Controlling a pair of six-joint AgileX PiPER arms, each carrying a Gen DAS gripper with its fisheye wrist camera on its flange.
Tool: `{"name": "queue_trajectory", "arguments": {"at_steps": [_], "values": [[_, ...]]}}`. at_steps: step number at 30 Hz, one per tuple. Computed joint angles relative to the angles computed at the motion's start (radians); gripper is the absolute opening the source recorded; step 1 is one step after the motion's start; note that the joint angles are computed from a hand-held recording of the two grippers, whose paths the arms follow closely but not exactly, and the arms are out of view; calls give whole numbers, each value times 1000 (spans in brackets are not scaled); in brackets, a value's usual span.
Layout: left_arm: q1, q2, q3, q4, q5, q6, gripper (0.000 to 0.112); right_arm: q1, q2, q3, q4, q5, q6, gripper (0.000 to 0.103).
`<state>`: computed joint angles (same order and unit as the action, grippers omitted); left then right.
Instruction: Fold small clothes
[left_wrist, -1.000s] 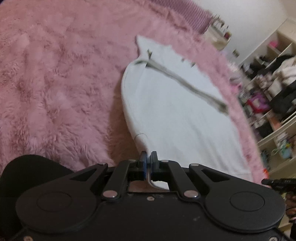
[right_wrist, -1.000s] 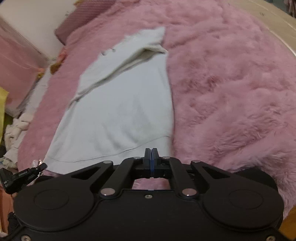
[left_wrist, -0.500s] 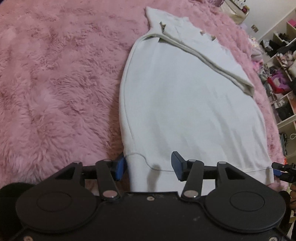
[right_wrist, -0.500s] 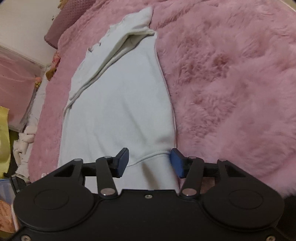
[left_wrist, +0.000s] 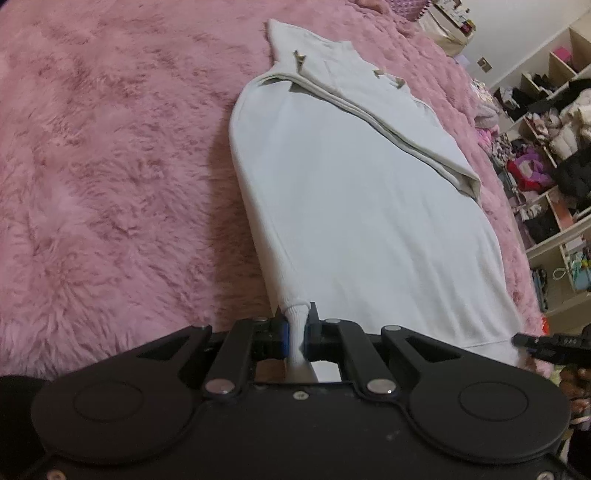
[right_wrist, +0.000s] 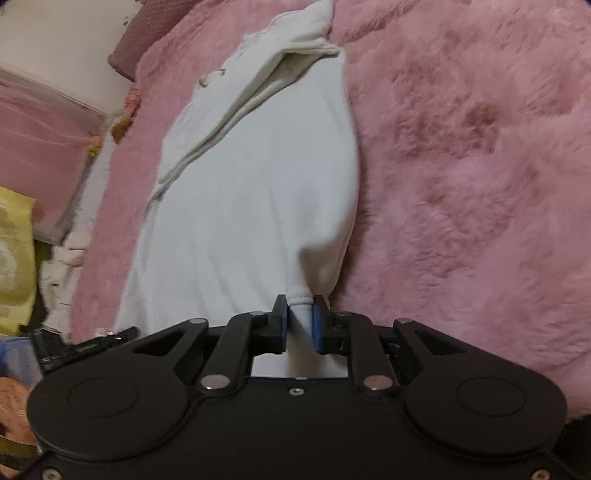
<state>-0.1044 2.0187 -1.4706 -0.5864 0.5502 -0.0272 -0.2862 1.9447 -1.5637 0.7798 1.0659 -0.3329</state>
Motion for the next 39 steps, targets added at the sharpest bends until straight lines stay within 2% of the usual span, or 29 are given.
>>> {"name": "queue_trajectory", "arguments": {"at_steps": [3, 6, 8, 9, 12, 14, 15, 17, 19, 21, 27, 29, 30, 32, 34, 39], "values": [[4, -2, 3, 6, 3, -12, 4, -1, 6, -11, -63, 2, 35, 18], [-11, 7, -26, 119, 41, -124, 5, -3, 28, -54, -110, 26, 88, 54], [-29, 26, -78, 268, 117, -266, 6, 11, 42, -81, -135, 34, 102, 54], [-30, 30, -86, 287, 133, -284, 6, 25, 55, -105, -168, 40, 125, 54], [-21, 23, -67, 256, 119, -254, 6, 50, 95, -160, -211, 55, 178, 55], [-26, 25, -71, 277, 120, -268, 6, 22, 112, -146, -82, 63, 113, 55], [-26, 26, -71, 284, 121, -269, 7, -2, 124, -129, 8, 75, 75, 51], [-28, 26, -69, 287, 117, -268, 7, -40, 130, -66, 154, 74, 3, 42], [-21, 25, -67, 268, 113, -254, 7, -66, 148, -22, 250, 81, -27, 23], [-12, 14, -47, 241, 103, -240, 7, -91, 162, 0, 307, 98, -15, 18], [-17, 4, -35, 252, 92, -245, 7, -202, 36, 101, 406, 125, -119, 17], [-27, 9, -46, 280, 99, -261, 7, -247, -1, 112, 410, 137, -124, 17], [-30, 13, -53, 288, 103, -264, 7, -260, -1, 81, 373, 141, -108, 17], [-31, 14, -55, 291, 103, -267, 7, -248, -11, 33, 260, 123, -74, 24], [-29, 13, -52, 280, 98, -258, 7, -227, 12, -17, 178, 136, -31, 50], [-22, 4, -29, 222, 68, -191, 7, -124, 93, -131, 6, 137, 65, 51]]}}
